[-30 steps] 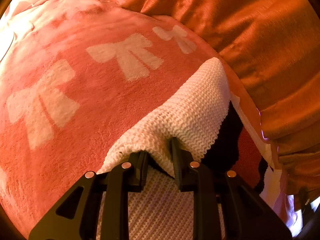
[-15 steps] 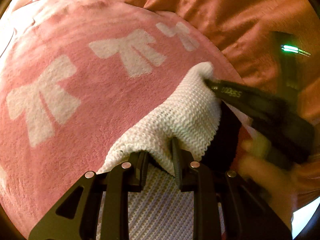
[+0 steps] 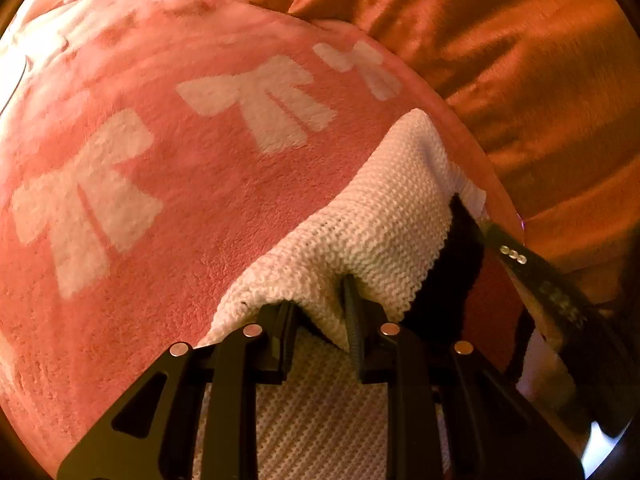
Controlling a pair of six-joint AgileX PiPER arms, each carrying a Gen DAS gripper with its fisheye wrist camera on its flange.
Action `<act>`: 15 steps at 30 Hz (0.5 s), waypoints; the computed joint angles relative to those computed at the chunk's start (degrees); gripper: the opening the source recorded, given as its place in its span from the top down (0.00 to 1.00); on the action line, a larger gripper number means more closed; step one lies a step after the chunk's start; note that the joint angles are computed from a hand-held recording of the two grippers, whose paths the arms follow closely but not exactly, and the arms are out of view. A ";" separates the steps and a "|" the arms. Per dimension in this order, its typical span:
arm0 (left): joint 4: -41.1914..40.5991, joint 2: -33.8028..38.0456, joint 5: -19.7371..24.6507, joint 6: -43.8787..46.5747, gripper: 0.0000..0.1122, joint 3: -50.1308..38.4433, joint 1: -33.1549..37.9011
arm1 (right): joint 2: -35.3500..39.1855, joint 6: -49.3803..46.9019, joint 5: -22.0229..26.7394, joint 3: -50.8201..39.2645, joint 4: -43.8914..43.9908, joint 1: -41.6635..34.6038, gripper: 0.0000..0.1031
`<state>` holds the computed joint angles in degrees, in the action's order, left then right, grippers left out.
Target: Fold small clothes
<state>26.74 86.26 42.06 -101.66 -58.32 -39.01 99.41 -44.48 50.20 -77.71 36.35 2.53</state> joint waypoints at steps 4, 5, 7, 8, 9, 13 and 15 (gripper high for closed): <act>-0.66 -0.50 -1.30 -0.12 0.81 0.74 0.47 | -7.12 -8.01 0.34 5.07 0.55 -18.72 0.97; -0.39 -0.23 -0.81 -0.20 0.81 0.39 0.19 | -7.46 -9.65 -0.17 5.63 -0.01 -22.57 0.94; 0.37 0.48 0.35 -0.84 0.81 -0.46 -0.51 | -4.21 -8.66 -1.38 4.20 -4.40 -29.66 0.91; 0.79 0.82 0.98 -1.10 0.81 -0.88 -0.86 | -2.25 -7.61 -2.75 3.78 -6.97 -30.83 0.92; 1.01 0.95 1.50 -1.05 0.80 -1.16 -0.99 | 1.11 -8.71 -1.94 2.13 -7.26 -33.35 0.98; 2.54 0.07 5.40 -4.64 0.72 -2.65 -4.71 | 4.15 -11.23 5.40 -3.33 -1.53 -37.99 0.99; 4.14 -1.79 6.72 -7.93 0.61 -2.49 -8.18 | 2.43 -12.45 5.76 -4.75 0.49 -37.24 0.95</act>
